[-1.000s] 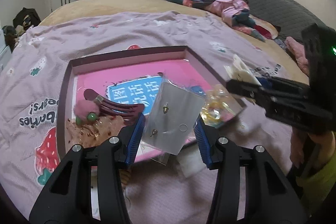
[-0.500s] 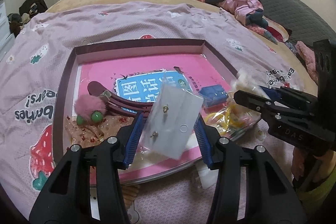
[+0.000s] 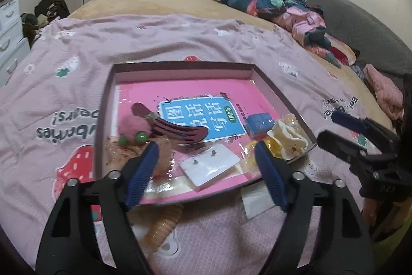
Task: Organize jewelry
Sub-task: 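Carry the clear packet and white claw clip into the tray and open both tools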
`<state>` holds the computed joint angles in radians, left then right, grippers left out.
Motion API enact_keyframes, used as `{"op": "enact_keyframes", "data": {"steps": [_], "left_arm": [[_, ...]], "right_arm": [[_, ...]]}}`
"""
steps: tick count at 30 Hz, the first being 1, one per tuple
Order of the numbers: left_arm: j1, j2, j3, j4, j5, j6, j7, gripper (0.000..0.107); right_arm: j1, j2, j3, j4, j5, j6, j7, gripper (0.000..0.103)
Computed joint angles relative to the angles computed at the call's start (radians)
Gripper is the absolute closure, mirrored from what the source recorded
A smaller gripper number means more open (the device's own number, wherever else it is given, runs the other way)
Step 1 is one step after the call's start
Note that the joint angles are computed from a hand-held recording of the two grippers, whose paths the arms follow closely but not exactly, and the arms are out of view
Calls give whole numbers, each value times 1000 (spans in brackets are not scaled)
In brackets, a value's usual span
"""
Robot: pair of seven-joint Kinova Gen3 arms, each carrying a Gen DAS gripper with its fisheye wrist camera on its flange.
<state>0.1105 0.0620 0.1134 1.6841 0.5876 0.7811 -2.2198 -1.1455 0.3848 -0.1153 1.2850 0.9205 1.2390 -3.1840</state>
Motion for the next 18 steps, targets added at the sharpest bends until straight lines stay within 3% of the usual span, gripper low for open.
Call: {"op": "enact_keyframes", "data": {"steps": [7,18], "left_arm": [[-23,-53,-35,41,0,5,-13,22],[-65,-75,-82,84,-17,47,-45,19]], "right_arm": [[-29,14,-10,-23,-8,2,-9,14],[-51,68,7,-78,-79,-28,28,11]]}}
